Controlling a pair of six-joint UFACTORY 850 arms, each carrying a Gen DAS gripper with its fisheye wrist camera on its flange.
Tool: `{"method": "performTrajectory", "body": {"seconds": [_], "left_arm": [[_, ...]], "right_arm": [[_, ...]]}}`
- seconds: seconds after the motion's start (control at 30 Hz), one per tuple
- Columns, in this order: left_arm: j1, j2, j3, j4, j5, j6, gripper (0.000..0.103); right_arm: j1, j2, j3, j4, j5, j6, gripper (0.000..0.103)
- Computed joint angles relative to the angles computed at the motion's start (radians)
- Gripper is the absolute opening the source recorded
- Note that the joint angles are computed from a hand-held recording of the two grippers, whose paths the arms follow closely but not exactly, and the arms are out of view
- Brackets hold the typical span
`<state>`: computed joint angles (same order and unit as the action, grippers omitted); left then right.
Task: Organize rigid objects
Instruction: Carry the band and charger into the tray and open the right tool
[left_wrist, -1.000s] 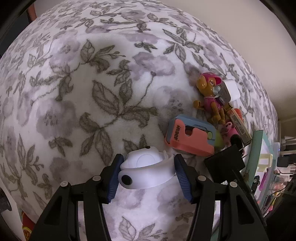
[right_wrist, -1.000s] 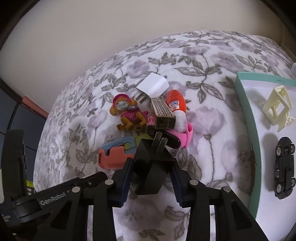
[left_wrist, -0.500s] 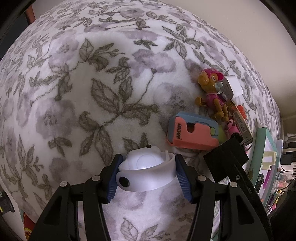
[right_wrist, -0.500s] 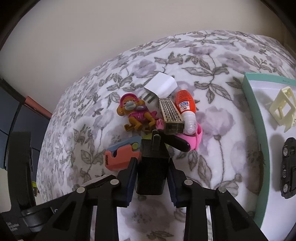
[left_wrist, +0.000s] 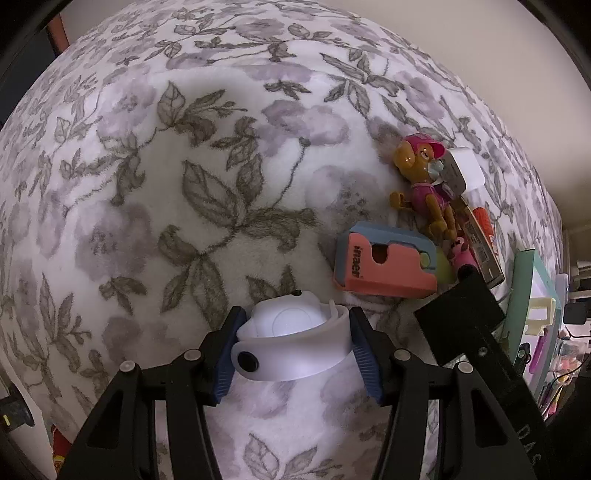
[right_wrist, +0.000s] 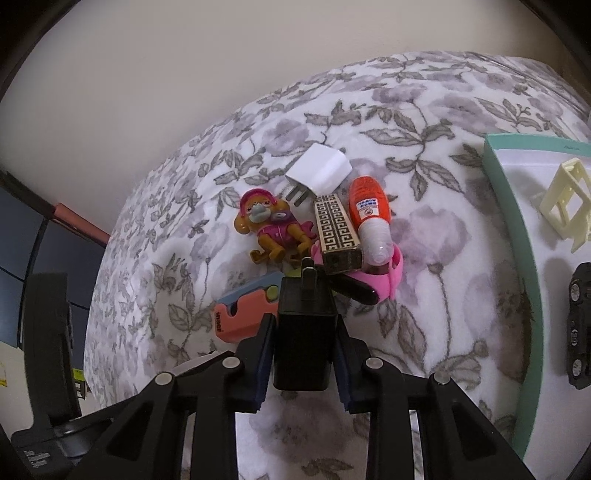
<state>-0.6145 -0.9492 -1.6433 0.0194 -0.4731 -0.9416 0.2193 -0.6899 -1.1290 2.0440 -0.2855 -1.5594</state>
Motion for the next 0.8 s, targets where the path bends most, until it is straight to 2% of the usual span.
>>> {"method": "performTrajectory", "body": {"seconds": [0.23, 0.4, 0.8], "left_arm": [[-0.002, 0.017, 0.005, 0.029, 0.001, -0.029, 0.058], [-0.009, 0.050, 0.025, 0.063, 0.030, -0.060, 0.058], [-0.051, 0.091, 0.025, 0.210, 0.061, -0.158, 0.058]], "right_arm": [[-0.018, 0.040, 0.033, 0.053, -0.008, -0.052, 0.031], [-0.034, 0.081, 0.068, 0.112, -0.024, -0.108, 0.031], [-0.074, 0.176, 0.150, 0.235, -0.023, -0.230, 0.031]]}}
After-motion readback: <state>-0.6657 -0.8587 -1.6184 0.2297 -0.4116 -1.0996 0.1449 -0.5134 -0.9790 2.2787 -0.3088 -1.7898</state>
